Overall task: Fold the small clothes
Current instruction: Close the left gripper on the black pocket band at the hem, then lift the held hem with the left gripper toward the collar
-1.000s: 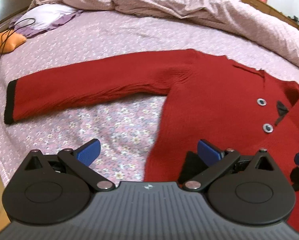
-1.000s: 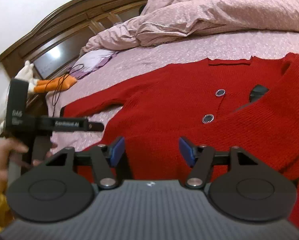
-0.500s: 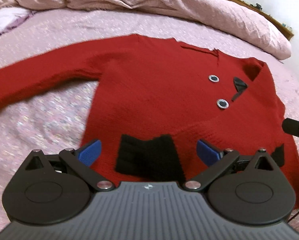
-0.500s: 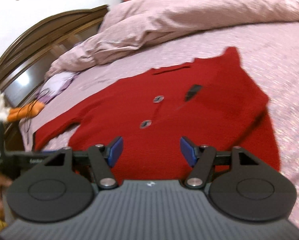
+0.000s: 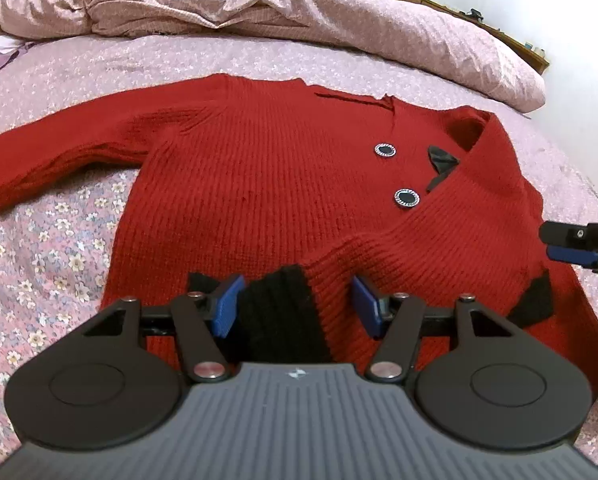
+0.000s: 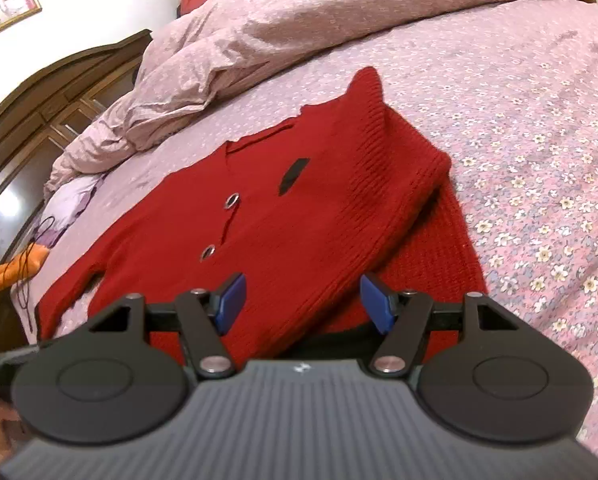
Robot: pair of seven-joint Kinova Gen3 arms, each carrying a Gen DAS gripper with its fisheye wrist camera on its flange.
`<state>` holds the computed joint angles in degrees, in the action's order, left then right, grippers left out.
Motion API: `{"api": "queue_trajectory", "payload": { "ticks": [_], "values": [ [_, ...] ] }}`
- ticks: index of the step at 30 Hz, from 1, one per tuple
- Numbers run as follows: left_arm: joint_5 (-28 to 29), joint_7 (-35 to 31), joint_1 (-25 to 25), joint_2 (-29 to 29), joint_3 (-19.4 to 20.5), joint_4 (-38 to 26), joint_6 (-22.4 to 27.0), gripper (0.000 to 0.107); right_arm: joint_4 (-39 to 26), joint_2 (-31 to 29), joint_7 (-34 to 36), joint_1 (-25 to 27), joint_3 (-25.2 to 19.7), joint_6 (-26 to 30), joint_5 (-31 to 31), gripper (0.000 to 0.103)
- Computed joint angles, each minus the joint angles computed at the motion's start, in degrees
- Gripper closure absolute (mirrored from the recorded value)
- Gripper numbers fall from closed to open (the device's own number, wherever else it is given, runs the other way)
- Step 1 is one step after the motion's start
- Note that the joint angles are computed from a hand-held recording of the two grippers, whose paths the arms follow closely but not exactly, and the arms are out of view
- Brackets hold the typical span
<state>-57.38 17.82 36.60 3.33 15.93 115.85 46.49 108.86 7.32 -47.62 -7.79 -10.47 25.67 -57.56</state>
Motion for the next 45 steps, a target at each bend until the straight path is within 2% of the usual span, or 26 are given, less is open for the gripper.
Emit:
{"api": "queue_trajectory", "payload": {
  "ticks": [3,6,8,11,13,16,18,19,20,21,22,23,26,30,34,37,39,43,45],
  "values": [
    [1.2,-1.9,-0.3,0.8,-0.3,-1.1,0.1,0.039,-2.1,1.0,-1.0,-0.1,0.5,0.3,2.2,0.038],
    [1.9,-2.8,0.2,2.0,-0.6,-2.5,1.0,0.036,-6.6,2.8,-2.7,0.8,-1.4,-1.2,8.1,0.038],
    [2.1,-3.0,0.7,2.6,-1.0,-3.2,1.7,0.034,-10.6,4.7,-4.5,-2.0,0.8,-2.3,12.8,0.038],
    [1.6,-3.2,1.9,3.7,-1.4,-4.0,3.1,0.034,-16.9,8.4,-8.9,-3.1,1.1,-2.4,19.7,0.038],
    [1.2,-3.1,2.6,4.1,-1.7,-4.4,3.7,0.034,-21.0,11.0,-13.1,-6.2,4.0,-1.8,24.4,0.038],
    [0.6,-2.5,3.4,4.2,-2.0,-4.3,3.9,0.040,-26.4,14.7,-20.1,-12.0,10.4,-0.1,29.2,0.038],
    [-0.1,-2.1,3.5,3.9,-2.2,-3.9,3.1,0.056,-28.6,16.6,-24.0,-11.9,9.9,0.8,32.0,0.038],
    [-0.4,-1.7,3.4,3.6,-2.2,-3.6,2.2,0.062,-29.5,17.5,-25.8,-10.7,8.1,1.1,33.9,0.039],
    [-0.8,-1.1,3.3,3.3,-2.3,-3.1,0.9,0.076,-30.0,18.1,-27.8,-10.2,7.2,1.4,35.6,0.046],
    [-1.2,-0.4,2.8,2.9,-2.1,-2.7,-0.3,0.083,-30.5,18.6,-28.9,-9.8,6.5,1.8,36.4,0.055],
    [-1.4,0.1,3.0,2.8,-2.2,-2.7,-0.5,0.085,-30.4,18.8,-30.1,-9.8,6.4,2.1,37.2,0.072],
    [-1.9,0.2,3.1,2.7,-2.0,-2.7,-0.3,0.088,-29.9,18.7,-31.4,-10.1,6.5,1.6,38.5,0.079],
    [-4.8,1.8,3.7,1.6,-1.3,-2.6,0.9,0.090,-27.4,18.1,-30.3,-5.9,1.6,-1.5,38.0,0.085],
    [-8.6,0.5,2.7,-0.1,-0.6,-4.0,3.3,0.090,-25.7,17.1,-28.9,-2.0,-3.0,-4.7,38.0,0.085],
    [-11.4,-8.4,-0.4,0.1,-1.1,-8.1,5.7,0.090,-24.9,16.6,-29.3,0.1,-5.1,-8.6,36.9,0.085],
    [-12.3,-15.4,-3.0,1.2,-4.3,-11.8,3.3,0.090,-25.1,16.9,-30.3,0.9,-5.9,-10.8,36.9,0.084],
    [-10.7,-20.0,-7.1,2.9,-4.3,-14.7,1.7,0.090,-25.2,17.4,-30.7,1.5,-6.8,-11.7,37.2,0.082],
    [-5.5,-29.3,-16.3,8.1,-0.8,-20.2,2.2,0.090,-22.6,15.9,-35.8,-1.8,-2.8,-15.4,41.2,0.051],
    [-0.9,-33.0,-18.7,10.0,-1.1,-22.0,2.1,0.090,-20.9,15.1,-34.7,0.4,-5.5,-17.2,42.5,0.049]
  ]
}}
